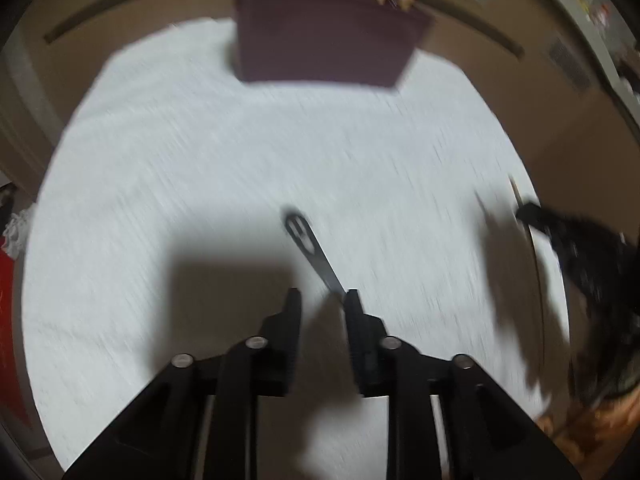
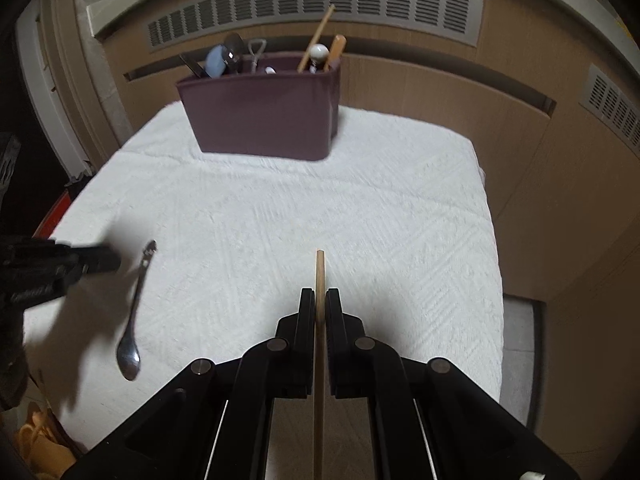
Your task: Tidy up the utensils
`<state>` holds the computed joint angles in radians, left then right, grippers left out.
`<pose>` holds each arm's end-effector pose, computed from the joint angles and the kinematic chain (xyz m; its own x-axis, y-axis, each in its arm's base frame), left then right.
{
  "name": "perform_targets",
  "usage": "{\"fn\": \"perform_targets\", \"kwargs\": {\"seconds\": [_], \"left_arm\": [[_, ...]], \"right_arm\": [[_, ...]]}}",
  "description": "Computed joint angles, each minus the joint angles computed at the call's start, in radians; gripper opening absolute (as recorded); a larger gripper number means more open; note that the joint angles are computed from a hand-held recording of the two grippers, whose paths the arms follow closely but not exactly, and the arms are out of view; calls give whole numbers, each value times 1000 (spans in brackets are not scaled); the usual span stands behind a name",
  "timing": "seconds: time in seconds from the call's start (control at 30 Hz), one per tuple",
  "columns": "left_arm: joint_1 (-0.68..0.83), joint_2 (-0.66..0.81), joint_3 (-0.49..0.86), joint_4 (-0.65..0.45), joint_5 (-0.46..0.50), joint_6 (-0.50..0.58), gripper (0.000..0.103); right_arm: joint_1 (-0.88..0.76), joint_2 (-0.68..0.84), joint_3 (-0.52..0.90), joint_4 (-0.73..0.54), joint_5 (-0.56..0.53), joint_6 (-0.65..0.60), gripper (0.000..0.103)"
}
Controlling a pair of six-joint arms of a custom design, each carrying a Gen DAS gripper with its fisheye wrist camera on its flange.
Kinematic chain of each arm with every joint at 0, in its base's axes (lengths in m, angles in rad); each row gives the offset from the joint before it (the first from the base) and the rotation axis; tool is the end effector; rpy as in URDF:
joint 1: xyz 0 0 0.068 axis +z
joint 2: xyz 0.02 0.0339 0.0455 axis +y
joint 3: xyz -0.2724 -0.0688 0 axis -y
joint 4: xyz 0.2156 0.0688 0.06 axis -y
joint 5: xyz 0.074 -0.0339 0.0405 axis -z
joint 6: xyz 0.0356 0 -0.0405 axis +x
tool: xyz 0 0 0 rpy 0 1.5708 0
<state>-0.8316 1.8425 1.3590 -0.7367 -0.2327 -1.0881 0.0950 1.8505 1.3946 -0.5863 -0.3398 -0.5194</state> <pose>0.2413 -0.2525 0.2268 -0.8834 -0.3103 -0.3513 -0.2514 0.9462 -0.2037 0.3667 0.0469 0.2414 -0.6188 -0.5291 -0.5807 -0.6496 0.7603 -0.0005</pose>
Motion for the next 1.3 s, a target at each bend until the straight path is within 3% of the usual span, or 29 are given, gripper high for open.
{"fn": "perform_targets", "kwargs": {"seconds": [0.1,0.2,0.33,0.4,0.47,0.57,0.67,0.8,0.87,0.93,0.97,1.17,1.3], "left_arm": [[-66,33,52,-29,9,-5,43],[-102,54,86,-35,-22,-32,47],[-136,67,99,-60,-216,-114,49],[-118,83,114,-84,-272,-149,55],[-73,87,105,-59,-263,-143,55],[-5,169,205,-156,-265,-154,55],[20,177,165,-125,-226,-178,55],[22,196,187,-122,-249,-142,54],[27,202,181,-96,-270,-105,49],[28,197,169,-78,-284,-74,34],[26,177,139,-43,-285,-58,18],[-43,117,62,4,-365,-78,18],[-115,48,74,-54,-483,-100,18]], "right_arm": [[-13,13,-4,-1,-6,-6,6],[-18,12,-16,6,-14,0,6],[-17,-26,-81,49,-31,-11,6],[-16,-46,-132,89,-40,-21,6],[-12,-60,-181,132,-36,-30,6],[-12,-62,-200,133,-52,-30,6],[-13,-67,-206,135,-65,-42,6],[-19,-58,-201,137,-70,-42,6],[-18,-49,-202,140,-65,-43,6],[-18,-48,-208,143,-62,-42,6],[-19,-48,-208,142,-62,-42,6],[-33,-54,-182,104,-74,-39,6],[-47,-87,-159,54,-115,-45,6]]}}
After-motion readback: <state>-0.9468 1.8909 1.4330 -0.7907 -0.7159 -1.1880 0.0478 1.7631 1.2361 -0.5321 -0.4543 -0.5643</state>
